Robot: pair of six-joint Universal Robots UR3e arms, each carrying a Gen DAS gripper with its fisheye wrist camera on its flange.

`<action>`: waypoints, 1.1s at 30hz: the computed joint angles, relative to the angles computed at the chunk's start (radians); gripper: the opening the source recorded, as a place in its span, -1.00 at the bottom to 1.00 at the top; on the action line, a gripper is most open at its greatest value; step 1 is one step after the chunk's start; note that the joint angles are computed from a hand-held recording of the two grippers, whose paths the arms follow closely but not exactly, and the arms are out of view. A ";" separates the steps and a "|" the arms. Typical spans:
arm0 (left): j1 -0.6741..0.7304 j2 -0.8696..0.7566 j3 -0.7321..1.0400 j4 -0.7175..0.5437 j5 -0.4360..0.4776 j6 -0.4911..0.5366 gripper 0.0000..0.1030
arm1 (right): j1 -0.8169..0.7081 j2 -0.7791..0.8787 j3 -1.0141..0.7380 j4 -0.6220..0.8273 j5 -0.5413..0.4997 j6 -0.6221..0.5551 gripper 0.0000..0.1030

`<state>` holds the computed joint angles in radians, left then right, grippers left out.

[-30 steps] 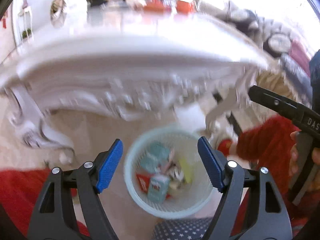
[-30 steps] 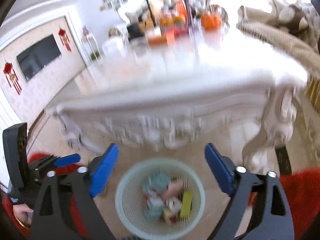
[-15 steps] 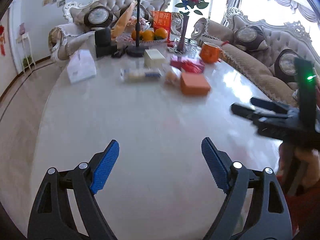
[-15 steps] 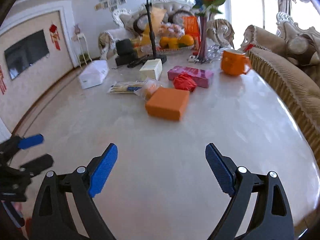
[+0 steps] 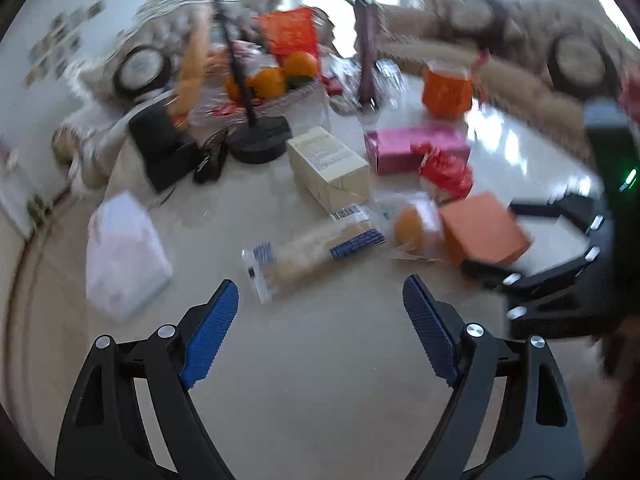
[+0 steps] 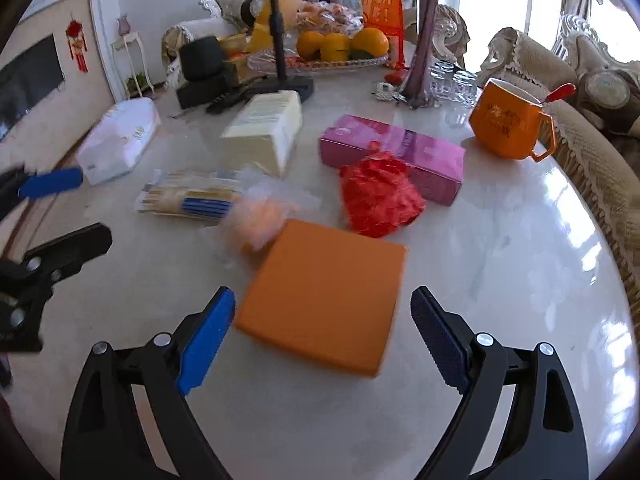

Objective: Collect trash
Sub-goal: 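Grasp the bread snack packet with left tool while right tool grasps orange box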

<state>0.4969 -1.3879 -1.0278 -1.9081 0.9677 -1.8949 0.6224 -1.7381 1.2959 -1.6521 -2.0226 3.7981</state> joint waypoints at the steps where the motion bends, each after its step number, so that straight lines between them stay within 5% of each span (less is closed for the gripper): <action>1: -0.046 -0.025 -0.007 0.056 0.034 -0.003 0.60 | -0.031 -0.020 0.025 -0.024 0.032 -0.032 0.69; 6: -0.167 -0.140 0.024 0.157 0.110 -0.001 0.60 | -0.134 -0.098 0.114 -0.052 0.152 -0.144 0.72; 12: -0.284 -0.284 0.087 0.248 0.205 -0.081 0.60 | -0.154 -0.114 0.118 -0.050 0.175 -0.179 0.72; 18: -0.321 -0.361 0.206 0.144 0.232 -0.143 0.60 | -0.184 -0.151 0.132 -0.012 0.118 -0.135 0.73; 27: -0.322 -0.449 0.378 -0.025 0.243 -0.179 0.60 | -0.228 -0.169 0.157 -0.039 0.178 -0.185 0.73; 33: -0.329 -0.361 0.239 0.073 0.263 -0.191 0.51 | -0.266 -0.192 0.184 -0.071 0.217 -0.195 0.72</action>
<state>0.1674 -1.7490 -0.7888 -1.8354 1.2310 -2.0863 0.3566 -1.9302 1.4797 -1.7229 -1.8059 3.6029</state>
